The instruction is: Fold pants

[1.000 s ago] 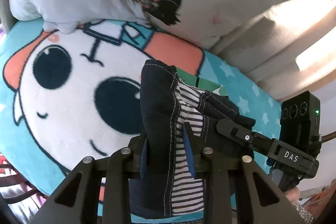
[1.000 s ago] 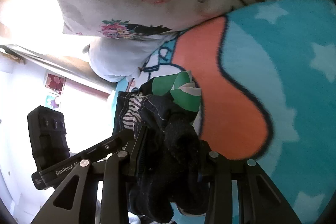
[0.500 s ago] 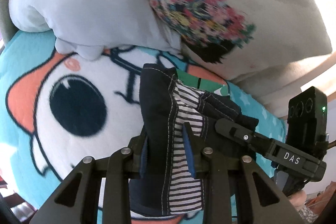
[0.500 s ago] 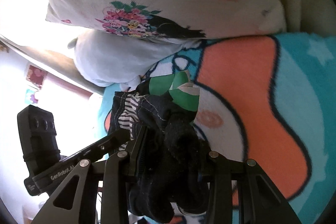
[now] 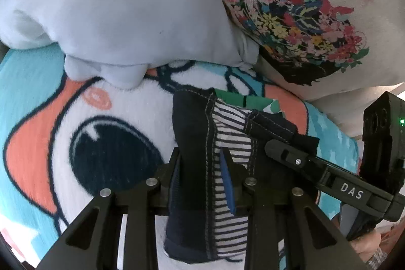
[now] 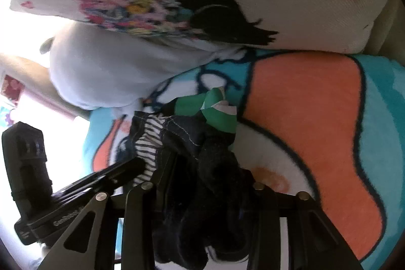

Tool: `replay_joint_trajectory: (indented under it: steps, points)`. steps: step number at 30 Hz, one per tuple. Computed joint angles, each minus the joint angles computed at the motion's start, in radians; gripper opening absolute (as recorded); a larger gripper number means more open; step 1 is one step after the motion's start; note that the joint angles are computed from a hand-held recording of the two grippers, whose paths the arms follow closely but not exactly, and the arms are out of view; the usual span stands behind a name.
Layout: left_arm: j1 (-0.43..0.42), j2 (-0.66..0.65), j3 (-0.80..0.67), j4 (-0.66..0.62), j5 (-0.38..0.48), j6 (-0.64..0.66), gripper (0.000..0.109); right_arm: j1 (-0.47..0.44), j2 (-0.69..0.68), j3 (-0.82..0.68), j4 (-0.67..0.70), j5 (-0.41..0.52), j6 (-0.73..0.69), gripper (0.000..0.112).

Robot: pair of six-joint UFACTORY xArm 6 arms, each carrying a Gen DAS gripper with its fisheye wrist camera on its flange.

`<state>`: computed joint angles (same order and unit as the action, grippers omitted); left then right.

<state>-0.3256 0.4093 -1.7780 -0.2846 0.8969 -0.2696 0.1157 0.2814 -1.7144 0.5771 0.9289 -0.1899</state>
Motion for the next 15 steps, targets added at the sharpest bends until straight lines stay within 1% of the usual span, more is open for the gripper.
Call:
replay_joint_trajectory:
  steps: [2,5,7,8,9,10,11,13,15]
  points:
    - [0.004,0.015,-0.022,-0.005,0.011,0.009,0.029,0.001,-0.003,0.001,-0.033,-0.01,0.03,0.056]
    - [0.018,0.022,-0.043,-0.055,0.039,0.022,0.029,-0.005,-0.032,0.018,-0.04,-0.028,0.05,0.059]
    - [0.03,-0.004,-0.022,-0.095,0.037,0.021,0.03,-0.007,-0.076,0.057,-0.065,-0.067,0.073,0.061]
    - [0.035,-0.024,0.0,-0.11,0.029,0.015,0.032,-0.005,-0.086,0.065,-0.077,-0.079,0.089,0.062]
    - [0.039,-0.039,0.019,-0.112,0.022,0.007,0.037,-0.006,-0.108,0.084,-0.089,-0.091,0.103,0.062]
    - [0.041,-0.052,0.036,-0.106,0.017,-0.004,0.04,-0.004,-0.14,0.121,-0.104,-0.115,0.121,0.062]
    - [0.043,-0.066,0.053,-0.098,0.011,-0.009,0.04,-0.002,-0.142,0.124,-0.121,-0.126,0.14,0.062]
    - [0.045,-0.087,0.083,-0.078,0.003,-0.011,0.04,0.009,-0.182,0.178,-0.182,-0.159,0.189,0.062]
    - [0.049,-0.102,0.107,-0.071,0.004,-0.014,0.04,0.018,-0.197,0.21,-0.238,-0.167,0.236,0.061]
